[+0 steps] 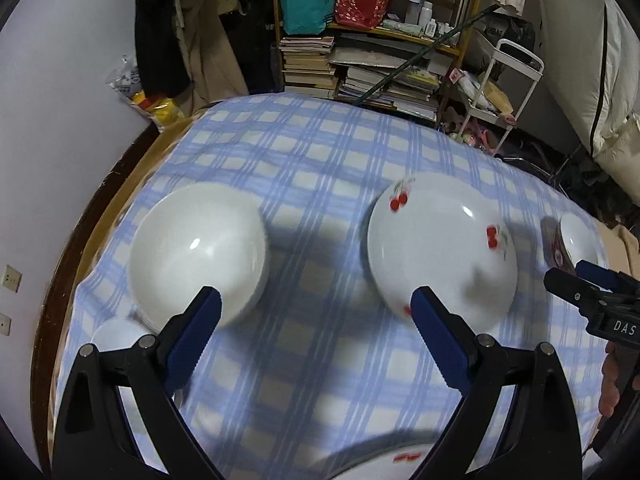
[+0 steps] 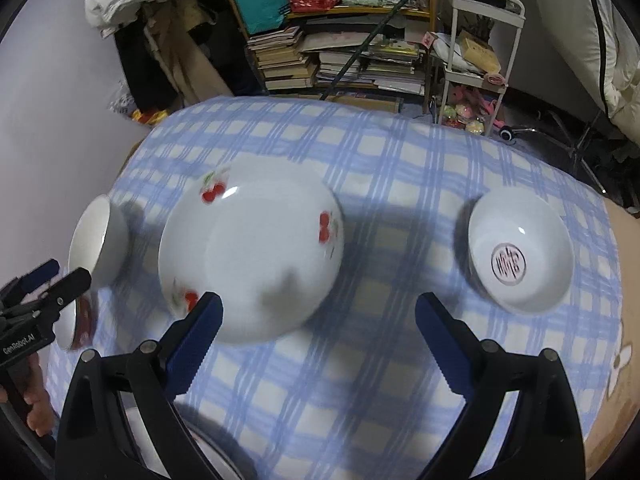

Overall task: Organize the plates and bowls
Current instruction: 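Move both tools to another cherry plate and bring the fingers to its rim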

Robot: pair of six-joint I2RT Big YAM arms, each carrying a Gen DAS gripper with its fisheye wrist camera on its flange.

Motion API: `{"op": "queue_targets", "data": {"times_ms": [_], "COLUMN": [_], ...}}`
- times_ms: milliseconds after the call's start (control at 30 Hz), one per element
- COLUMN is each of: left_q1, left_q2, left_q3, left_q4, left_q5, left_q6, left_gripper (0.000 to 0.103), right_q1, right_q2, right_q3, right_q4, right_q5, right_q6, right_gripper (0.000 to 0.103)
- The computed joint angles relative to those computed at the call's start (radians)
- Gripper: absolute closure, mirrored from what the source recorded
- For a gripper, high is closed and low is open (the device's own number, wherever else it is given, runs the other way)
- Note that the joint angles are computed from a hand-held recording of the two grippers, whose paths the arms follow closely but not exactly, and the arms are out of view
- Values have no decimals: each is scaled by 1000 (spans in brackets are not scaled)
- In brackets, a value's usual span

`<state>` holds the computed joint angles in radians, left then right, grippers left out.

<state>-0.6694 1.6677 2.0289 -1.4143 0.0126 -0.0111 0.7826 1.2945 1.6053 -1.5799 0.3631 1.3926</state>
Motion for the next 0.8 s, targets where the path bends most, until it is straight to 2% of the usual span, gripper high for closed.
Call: {"op": "queue_targets", "data": {"times_ms": [133, 233, 300, 367, 433, 500, 567, 667, 700, 800], "left_q1": [-10, -11, -10, -13, -16, -17, -19, -17, -18, -18], "left_q2": [68, 107, 132, 155, 172, 193, 203, 227, 233, 250], "left_q3": [70, 102, 122, 143, 158, 182, 190, 209, 213, 227], "left_q4": [-11, -20, -32, -46, -54, -77, -78, -95, -98, -107], "left_q5": [0, 29, 51, 59, 70, 75, 79, 101, 104, 127], "left_q6": [0, -5, -10, -5, 0, 6, 12, 5, 0, -12], "left_gripper": [9, 10, 19, 23, 32, 49, 55, 58, 60, 61], "right_q1": [-58, -95, -113, -127, -137, -146, -153, -167, -170, -174], "right_q2": [-20, -35, -38, -35, -32, -25, -25, -29, -30, -26], "right_q3": [-40, -84, -110, -128, -142, -152, -164, -186, -192, -199], "right_q4": [57, 109, 132, 146, 159, 168, 185, 221, 231, 238], "right_q5": [-22, -55, -79, -102, -114, -125, -133, -161, -170, -179], "right_q6": [-26, -38, -45, -52, -61, -77, -91, -93, -95, -99], "right_gripper": [2, 3, 12, 16, 22, 37, 45, 48, 53, 58]}}
